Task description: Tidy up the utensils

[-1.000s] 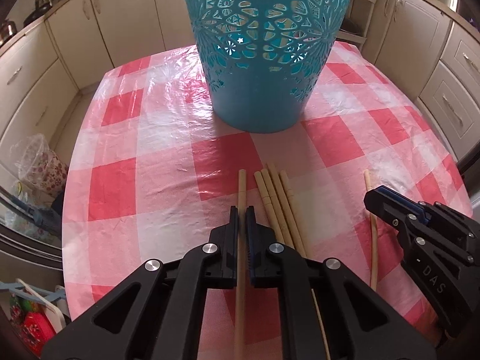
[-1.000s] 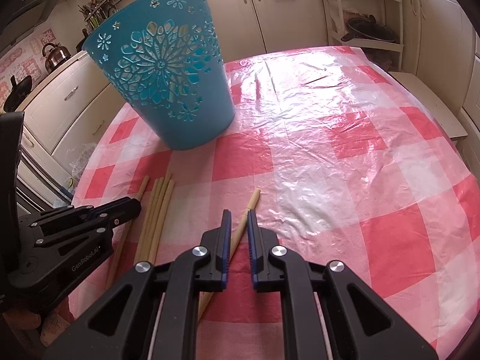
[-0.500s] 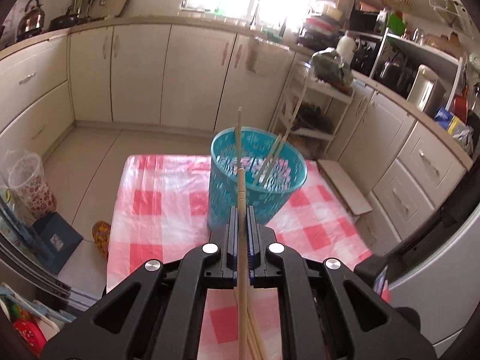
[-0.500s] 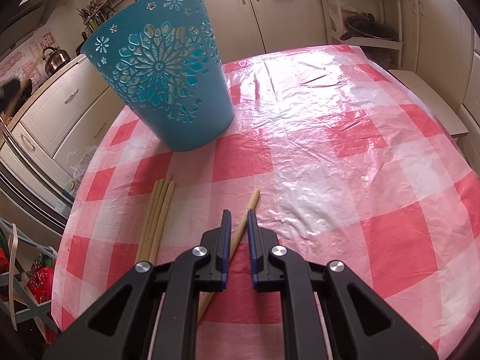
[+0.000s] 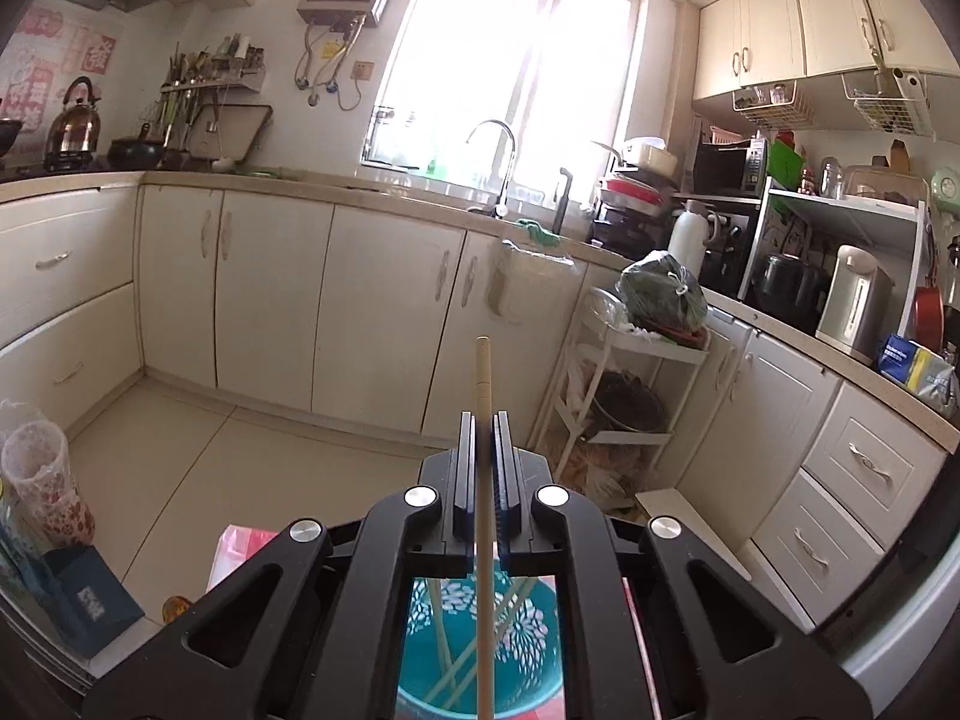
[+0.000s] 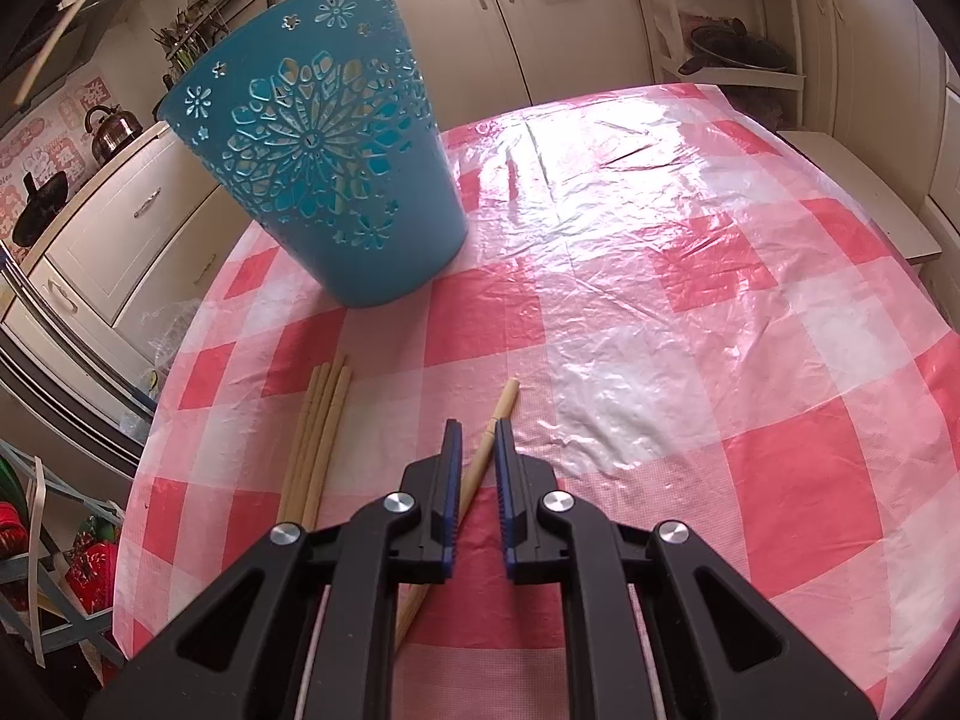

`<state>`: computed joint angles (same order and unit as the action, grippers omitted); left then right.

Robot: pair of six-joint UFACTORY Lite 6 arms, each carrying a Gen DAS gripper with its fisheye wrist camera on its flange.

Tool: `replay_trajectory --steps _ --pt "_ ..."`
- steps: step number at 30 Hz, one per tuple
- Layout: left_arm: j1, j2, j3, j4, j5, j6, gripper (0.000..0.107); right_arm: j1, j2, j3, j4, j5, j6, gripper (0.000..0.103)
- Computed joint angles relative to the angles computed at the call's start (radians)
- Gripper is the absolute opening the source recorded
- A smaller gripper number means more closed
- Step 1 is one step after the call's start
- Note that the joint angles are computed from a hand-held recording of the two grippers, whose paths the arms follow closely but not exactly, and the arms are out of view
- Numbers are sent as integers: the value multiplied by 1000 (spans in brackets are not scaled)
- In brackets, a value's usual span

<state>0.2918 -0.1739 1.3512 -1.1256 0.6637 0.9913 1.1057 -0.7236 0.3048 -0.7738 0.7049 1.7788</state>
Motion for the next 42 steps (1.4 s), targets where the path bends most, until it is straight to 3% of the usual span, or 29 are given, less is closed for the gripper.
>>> replay_trajectory --steps 5,8,12,20,21,23,25,28,31,35,42 --pt "-136 89 -24 -63 -251 58 5 -12 -21 -12 5 -17 -4 11" --pt "-166 138 -47 -117 -307 107 5 -27 -35 -21 13 -30 -17 11" --pt "-164 146 -109 -237 -336 230 5 -42 -47 -28 21 -39 -33 11" --pt "-156 114 -189 -172 -337 231 6 -45 -50 -29 23 -40 -36 11" --pt "-149 101 -202 -143 -329 212 9 -44 -49 -29 21 -42 -32 11" --pt "-132 58 -242 -102 -323 194 25 -48 -52 -32 22 -48 -33 12" --pt "-100 -31 -325 -123 -341 233 64 -48 -55 -32 23 -52 -32 12" --pt "4 -197 -469 -198 -304 353 84 -52 -61 -35 23 -73 -42 18" --pt "180 -334 -607 -240 -188 475 94 -31 -47 -25 9 -69 -31 26" --pt "440 -391 -779 -233 -16 635 95 28 -36 -15 -15 -20 39 30" --pt "612 -235 -879 -247 2 843 95 115 50 32 -43 80 109 30"
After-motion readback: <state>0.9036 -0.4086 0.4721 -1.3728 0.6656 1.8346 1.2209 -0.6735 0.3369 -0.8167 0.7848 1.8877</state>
